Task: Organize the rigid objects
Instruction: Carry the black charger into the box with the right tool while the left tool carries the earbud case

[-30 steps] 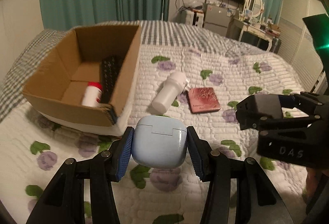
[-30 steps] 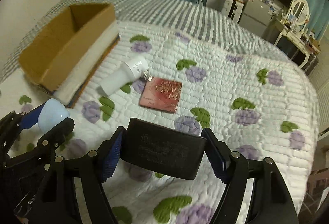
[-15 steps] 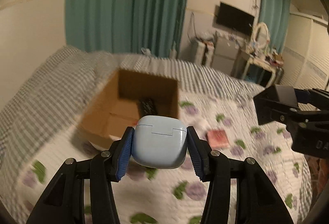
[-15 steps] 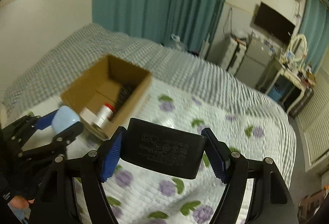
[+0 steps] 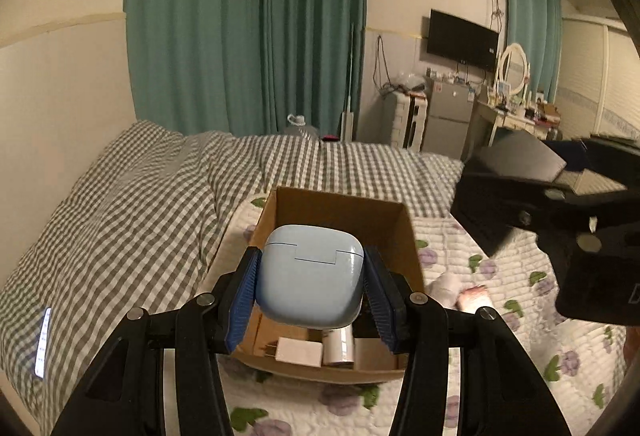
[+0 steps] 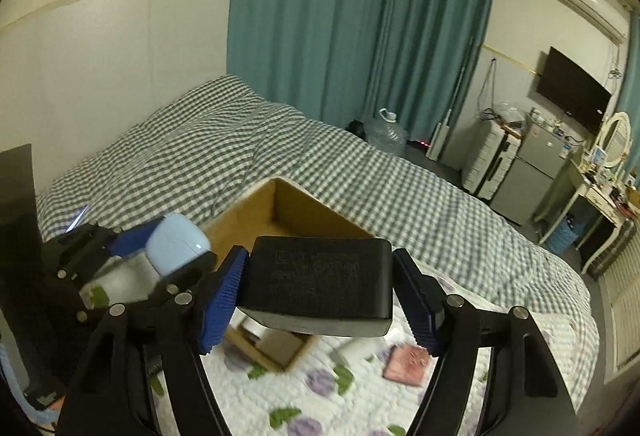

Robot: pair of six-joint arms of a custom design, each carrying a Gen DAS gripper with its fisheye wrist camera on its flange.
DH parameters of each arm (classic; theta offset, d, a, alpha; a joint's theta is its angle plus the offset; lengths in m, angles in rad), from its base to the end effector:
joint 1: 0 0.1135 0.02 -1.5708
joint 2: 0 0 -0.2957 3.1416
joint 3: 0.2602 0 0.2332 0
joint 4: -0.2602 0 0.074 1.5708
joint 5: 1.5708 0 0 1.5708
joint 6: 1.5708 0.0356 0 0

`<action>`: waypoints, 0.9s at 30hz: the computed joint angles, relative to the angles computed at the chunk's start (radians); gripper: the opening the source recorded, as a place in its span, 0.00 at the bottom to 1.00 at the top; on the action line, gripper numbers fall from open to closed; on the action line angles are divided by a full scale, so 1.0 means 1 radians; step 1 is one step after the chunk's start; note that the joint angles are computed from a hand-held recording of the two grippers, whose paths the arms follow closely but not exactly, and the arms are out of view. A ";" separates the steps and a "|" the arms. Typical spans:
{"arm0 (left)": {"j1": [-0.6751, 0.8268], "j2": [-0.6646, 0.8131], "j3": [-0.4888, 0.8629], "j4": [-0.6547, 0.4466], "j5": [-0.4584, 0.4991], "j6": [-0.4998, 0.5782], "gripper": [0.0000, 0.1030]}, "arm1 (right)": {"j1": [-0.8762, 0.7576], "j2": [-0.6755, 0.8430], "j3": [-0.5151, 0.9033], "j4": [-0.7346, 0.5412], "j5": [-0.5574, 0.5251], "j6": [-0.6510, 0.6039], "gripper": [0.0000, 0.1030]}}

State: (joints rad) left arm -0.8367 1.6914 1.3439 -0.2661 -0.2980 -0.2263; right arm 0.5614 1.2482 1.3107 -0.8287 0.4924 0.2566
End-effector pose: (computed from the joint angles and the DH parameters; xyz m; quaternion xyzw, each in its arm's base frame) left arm 0.2598 -0.2723 0.3245 0.1986 0.8578 -0.1172 0.4594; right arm 0.1980 0.1047 0.3948 -0.0412 0.8966 -0.0548 0.4376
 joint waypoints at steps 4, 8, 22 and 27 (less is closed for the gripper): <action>0.048 0.088 0.037 -0.002 0.058 0.028 0.50 | -0.091 0.103 -0.008 0.112 -0.095 -0.060 0.69; 0.077 0.180 0.081 -0.018 0.098 0.041 0.50 | -0.182 0.194 -0.043 0.210 -0.179 -0.100 0.69; 0.087 0.328 0.190 -0.091 0.116 0.060 0.50 | -0.313 0.502 -0.053 0.415 -0.392 -0.176 0.69; 0.080 0.343 0.186 -0.092 0.098 0.057 0.50 | -0.317 0.547 -0.041 0.432 -0.414 -0.167 0.68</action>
State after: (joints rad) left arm -0.7564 2.0341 1.5300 -0.3579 -0.1996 -0.1689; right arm 0.2448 1.7951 1.2698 -0.3969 0.0779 0.0896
